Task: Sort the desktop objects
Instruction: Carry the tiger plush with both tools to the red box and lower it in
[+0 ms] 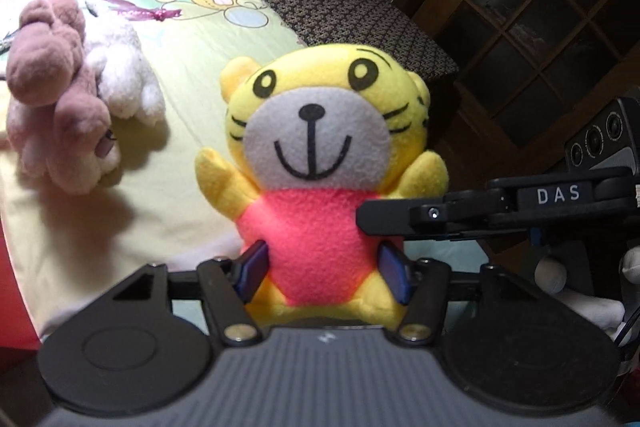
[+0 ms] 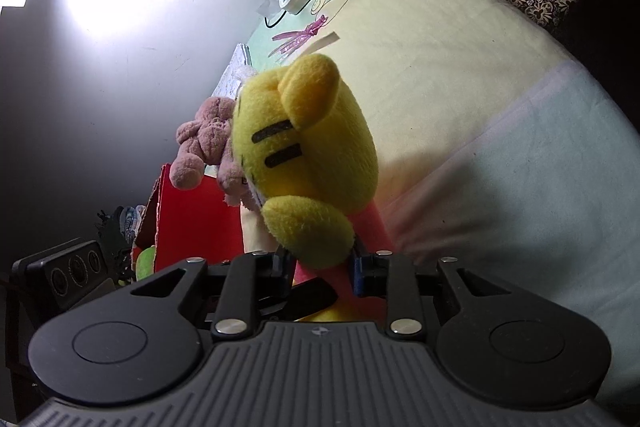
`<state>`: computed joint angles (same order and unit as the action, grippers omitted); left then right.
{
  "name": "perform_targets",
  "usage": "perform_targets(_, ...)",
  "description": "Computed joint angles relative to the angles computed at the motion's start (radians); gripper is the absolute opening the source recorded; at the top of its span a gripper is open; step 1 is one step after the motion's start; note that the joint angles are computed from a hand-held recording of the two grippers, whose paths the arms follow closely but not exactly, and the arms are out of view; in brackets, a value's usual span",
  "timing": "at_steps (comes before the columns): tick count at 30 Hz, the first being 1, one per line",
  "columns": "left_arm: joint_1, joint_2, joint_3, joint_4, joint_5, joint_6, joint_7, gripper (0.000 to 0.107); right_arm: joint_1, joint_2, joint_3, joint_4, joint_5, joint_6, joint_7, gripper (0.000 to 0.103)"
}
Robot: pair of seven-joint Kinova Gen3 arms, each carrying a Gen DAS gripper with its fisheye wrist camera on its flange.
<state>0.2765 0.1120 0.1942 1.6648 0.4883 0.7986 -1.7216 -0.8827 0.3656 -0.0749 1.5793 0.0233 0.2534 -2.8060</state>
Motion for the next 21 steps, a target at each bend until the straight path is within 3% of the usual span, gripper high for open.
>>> perform_targets(6, -0.051, -0.110, -0.041, 0.046, 0.105, 0.039, -0.154, 0.060, -0.174, -0.004, 0.122, -0.066, 0.138, 0.068, -0.139, 0.027)
perform_targets(13, -0.099, -0.253, -0.168, 0.098, 0.231, 0.106, -0.352, 0.060, -0.352, 0.021, 0.222, -0.194, 0.384, 0.148, -0.356, 0.027)
perform_targets(21, -0.181, -0.334, -0.301, 0.101, 0.267, 0.195, -0.467, 0.060, -0.352, 0.134, 0.159, -0.428, 0.531, 0.225, -0.380, 0.027)
